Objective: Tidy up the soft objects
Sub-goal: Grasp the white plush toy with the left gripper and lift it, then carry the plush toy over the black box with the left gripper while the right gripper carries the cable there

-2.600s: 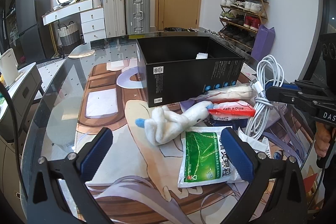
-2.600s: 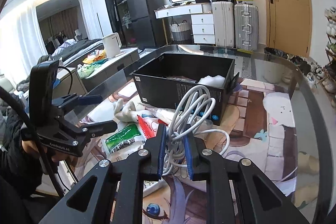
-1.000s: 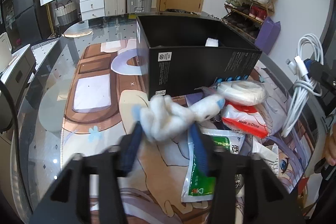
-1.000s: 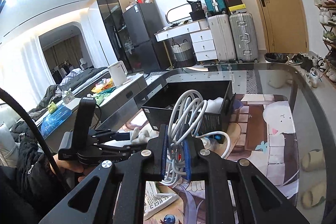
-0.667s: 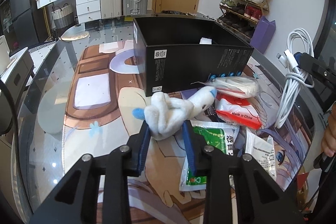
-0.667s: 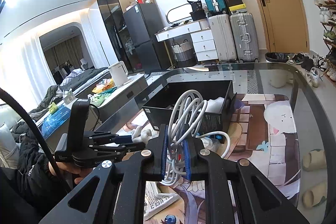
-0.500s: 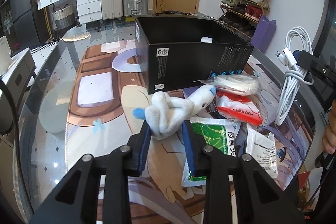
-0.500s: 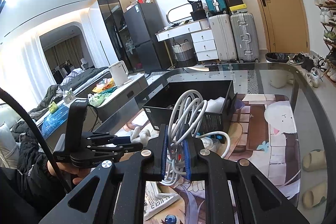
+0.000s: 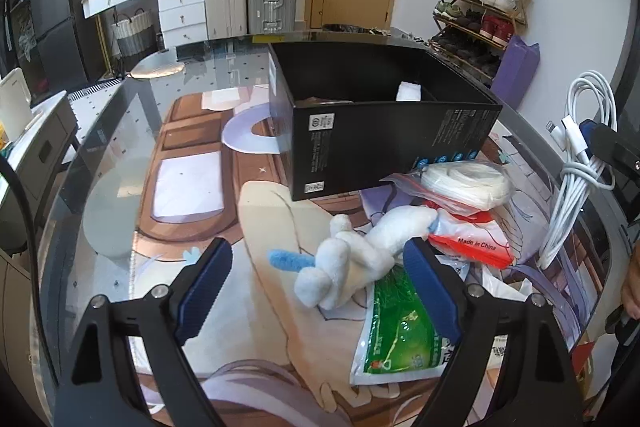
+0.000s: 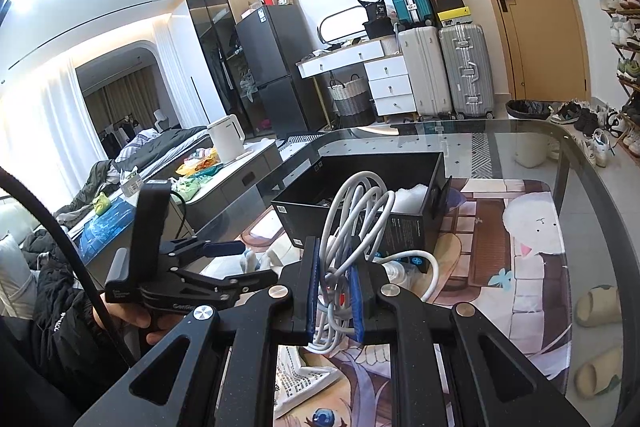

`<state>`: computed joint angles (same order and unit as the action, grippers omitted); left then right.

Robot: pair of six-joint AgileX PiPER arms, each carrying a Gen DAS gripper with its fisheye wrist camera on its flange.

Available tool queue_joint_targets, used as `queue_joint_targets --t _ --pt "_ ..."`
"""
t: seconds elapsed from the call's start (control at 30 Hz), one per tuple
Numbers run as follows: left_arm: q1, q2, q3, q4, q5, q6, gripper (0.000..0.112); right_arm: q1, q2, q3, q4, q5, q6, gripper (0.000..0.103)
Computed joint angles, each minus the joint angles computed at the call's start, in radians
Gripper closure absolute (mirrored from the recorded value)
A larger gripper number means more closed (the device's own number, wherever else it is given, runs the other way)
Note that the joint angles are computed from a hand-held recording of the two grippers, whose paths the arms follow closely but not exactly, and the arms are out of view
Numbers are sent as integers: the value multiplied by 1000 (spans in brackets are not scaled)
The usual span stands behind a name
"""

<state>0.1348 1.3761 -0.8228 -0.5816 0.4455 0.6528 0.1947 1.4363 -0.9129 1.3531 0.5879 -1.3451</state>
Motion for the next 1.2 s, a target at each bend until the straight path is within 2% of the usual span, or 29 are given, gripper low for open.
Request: queue_joint_targets --t 0.07,0.1,0.13,0.17,0.23,0.67,0.9,1.2 --pt "5 2 0 -39 9 41 33 -1 1 0 3 0 -2 90" --pt "5 3 -1 -46 15 50 50 0 1 1 3 -1 -1 90" --pt "18 12 -6 -93 47 99 60 -1 1 1 3 0 -3 90" --pt "24 11 -2 -112 53 117 62 -2 1 0 2 1 -2 90" --pt "25 -7 13 -142 49 153 72 -1 -2 2 -1 0 0 90" --pt "91 -95 50 -222 104 242 75 -7 -8 8 31 -1 -31 90" --pt "120 -139 16 -268 142 267 75 -4 -25 -3 36 -11 -33 90" --pt "93 -132 -60 -278 121 241 75 25 -38 -43 23 -68 -21 90"
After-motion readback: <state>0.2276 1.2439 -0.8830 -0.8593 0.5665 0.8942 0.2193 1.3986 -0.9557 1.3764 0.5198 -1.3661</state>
